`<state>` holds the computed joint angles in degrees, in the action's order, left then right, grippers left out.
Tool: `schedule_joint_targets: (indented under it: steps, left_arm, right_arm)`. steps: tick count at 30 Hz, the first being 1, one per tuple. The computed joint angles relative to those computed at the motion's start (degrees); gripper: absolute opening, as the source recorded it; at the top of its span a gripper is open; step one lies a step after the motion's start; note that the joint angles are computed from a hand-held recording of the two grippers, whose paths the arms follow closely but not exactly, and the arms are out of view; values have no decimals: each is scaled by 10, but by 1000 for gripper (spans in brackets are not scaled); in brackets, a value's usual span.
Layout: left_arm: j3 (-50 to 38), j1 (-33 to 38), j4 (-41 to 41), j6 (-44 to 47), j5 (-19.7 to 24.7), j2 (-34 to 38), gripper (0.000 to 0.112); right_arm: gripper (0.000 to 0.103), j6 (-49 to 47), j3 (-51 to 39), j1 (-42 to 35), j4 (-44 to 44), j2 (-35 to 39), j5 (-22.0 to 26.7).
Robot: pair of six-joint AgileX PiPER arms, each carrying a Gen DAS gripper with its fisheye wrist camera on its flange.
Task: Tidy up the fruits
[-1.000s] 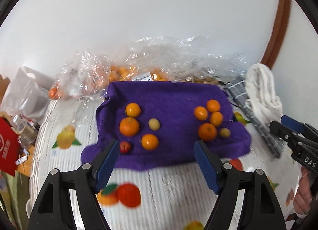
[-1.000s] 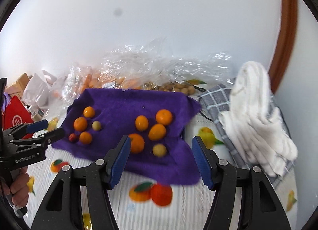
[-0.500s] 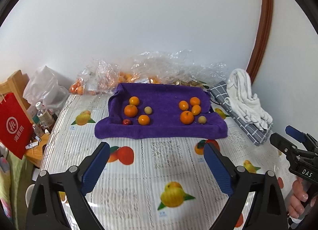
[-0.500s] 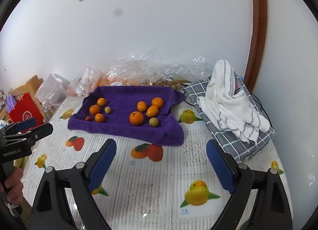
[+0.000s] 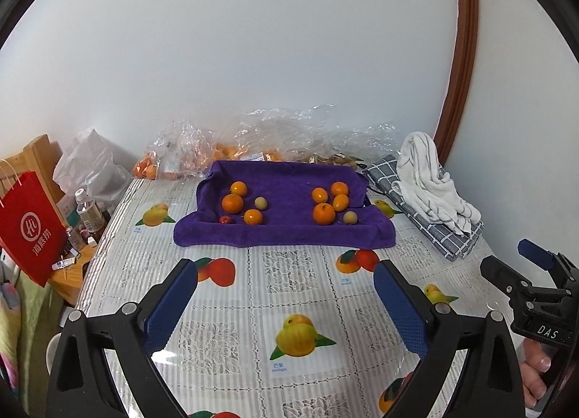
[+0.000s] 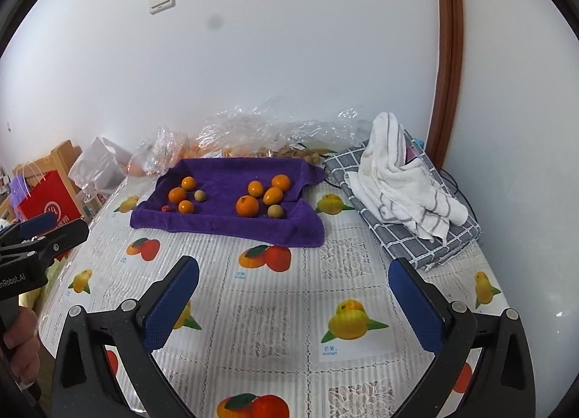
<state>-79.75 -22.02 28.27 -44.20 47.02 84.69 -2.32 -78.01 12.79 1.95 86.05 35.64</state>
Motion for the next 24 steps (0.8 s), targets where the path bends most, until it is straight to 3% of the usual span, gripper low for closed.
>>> schedule_joint_targets:
  steps: [24]
  left_arm:
    - [-1, -10, 18, -18, 12, -3, 98]
  right_arm:
    - [103, -4, 10, -11, 9, -11, 1]
